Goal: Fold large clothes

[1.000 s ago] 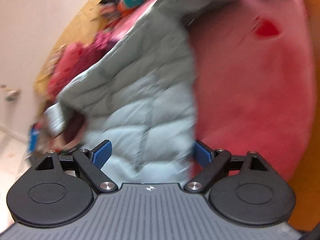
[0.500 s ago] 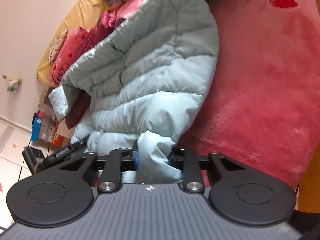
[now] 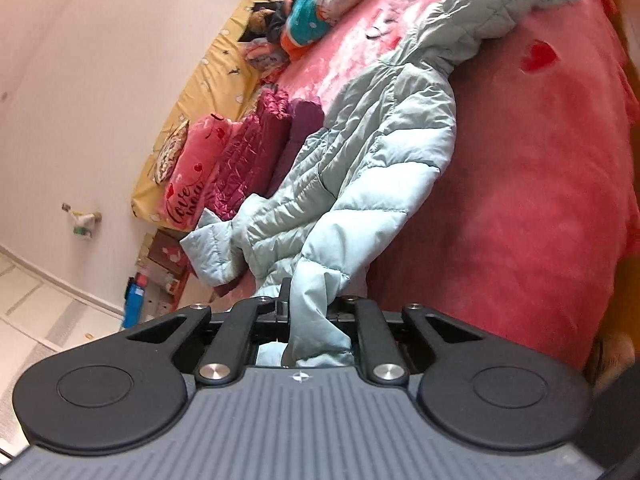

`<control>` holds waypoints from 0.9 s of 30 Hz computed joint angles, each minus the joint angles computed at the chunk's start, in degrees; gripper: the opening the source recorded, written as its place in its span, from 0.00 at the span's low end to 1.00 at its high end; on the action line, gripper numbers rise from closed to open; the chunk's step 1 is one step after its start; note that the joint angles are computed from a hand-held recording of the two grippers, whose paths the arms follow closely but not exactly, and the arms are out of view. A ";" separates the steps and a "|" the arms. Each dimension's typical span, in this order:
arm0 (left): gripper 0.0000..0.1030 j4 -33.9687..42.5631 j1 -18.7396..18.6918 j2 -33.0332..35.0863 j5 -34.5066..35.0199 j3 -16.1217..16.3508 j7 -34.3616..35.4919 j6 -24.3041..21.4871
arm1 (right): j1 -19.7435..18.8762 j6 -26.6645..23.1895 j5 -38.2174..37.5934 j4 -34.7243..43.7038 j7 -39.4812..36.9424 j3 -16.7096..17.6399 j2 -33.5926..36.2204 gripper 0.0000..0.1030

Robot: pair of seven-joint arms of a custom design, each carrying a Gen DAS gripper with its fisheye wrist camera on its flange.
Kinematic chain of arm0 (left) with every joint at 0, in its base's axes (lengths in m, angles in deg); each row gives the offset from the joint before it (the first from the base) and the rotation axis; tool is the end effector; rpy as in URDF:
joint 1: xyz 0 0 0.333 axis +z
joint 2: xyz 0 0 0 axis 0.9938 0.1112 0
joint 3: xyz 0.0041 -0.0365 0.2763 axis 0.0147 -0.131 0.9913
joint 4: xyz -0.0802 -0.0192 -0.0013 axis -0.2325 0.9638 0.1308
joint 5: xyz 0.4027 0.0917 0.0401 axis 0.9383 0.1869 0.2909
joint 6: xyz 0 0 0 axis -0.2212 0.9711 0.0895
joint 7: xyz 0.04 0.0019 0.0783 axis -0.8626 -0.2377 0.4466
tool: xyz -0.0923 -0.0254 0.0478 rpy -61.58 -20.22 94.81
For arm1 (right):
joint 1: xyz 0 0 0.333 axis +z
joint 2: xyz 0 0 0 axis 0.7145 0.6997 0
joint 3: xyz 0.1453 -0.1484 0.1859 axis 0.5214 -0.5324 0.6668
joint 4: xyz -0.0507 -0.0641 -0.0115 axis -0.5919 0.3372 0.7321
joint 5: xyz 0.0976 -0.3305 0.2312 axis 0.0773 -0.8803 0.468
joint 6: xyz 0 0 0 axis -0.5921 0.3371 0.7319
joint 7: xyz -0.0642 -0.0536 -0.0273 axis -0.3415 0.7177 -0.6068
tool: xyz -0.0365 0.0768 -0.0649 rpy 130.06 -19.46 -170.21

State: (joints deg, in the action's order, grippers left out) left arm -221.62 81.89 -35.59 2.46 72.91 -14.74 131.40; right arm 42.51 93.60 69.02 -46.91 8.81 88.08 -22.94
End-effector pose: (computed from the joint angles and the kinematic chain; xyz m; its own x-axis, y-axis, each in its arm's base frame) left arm 0.4646 -0.1000 0.4957 0.1355 -0.9230 0.3602 -0.5659 -0.3705 -0.7365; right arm 0.7099 0.1128 0.4596 0.3215 -0.4202 -0.8486 -0.9244 0.0550 -0.3774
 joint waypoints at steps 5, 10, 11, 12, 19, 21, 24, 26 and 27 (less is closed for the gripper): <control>0.07 -2.85 -2.13 -5.04 0.26 0.19 1.39 -5.32 | -0.63 -0.64 1.28 -6.66 1.72 -1.21 -5.11 0.14; 0.08 -0.93 -1.76 -4.27 1.30 -0.20 1.89 -11.47 | 1.72 0.79 -2.68 -9.12 4.53 -3.11 -7.41 0.14; 0.09 -0.34 -1.36 -3.92 1.64 -0.39 1.68 -12.37 | 2.08 1.07 -3.99 -8.94 5.09 -3.47 -7.53 0.14; 0.09 0.18 -0.85 -3.59 2.10 -0.80 1.19 -13.12 | 2.71 1.91 -5.68 -8.82 5.96 -3.74 -7.65 0.14; 0.47 0.17 2.58 -7.27 7.34 -4.81 -6.02 -18.54 | 4.55 5.12 -16.78 -5.12 13.75 -4.53 -5.48 0.65; 0.51 -0.56 3.14 -9.84 9.32 -5.93 -8.21 -19.79 | 3.49 5.61 -15.71 -6.24 12.70 -4.26 -6.26 0.70; 0.64 -0.54 4.91 -13.73 13.70 -8.60 -11.79 -22.87 | 3.53 9.29 -15.55 -8.40 11.39 -4.38 -8.09 0.84; 0.65 0.07 5.67 -15.20 16.56 -9.47 -13.09 -23.91 | 3.73 13.14 -15.42 -10.81 9.06 -4.54 -10.15 0.90; 0.66 0.37 5.95 -15.72 17.61 -9.48 -13.68 -24.01 | 4.08 15.73 -15.09 -11.73 7.31 -4.51 -11.04 0.90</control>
State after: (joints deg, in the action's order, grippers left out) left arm -221.25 87.84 -51.31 20.06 63.43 -28.41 107.38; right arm 46.59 109.32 53.93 -58.63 16.12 83.57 -33.98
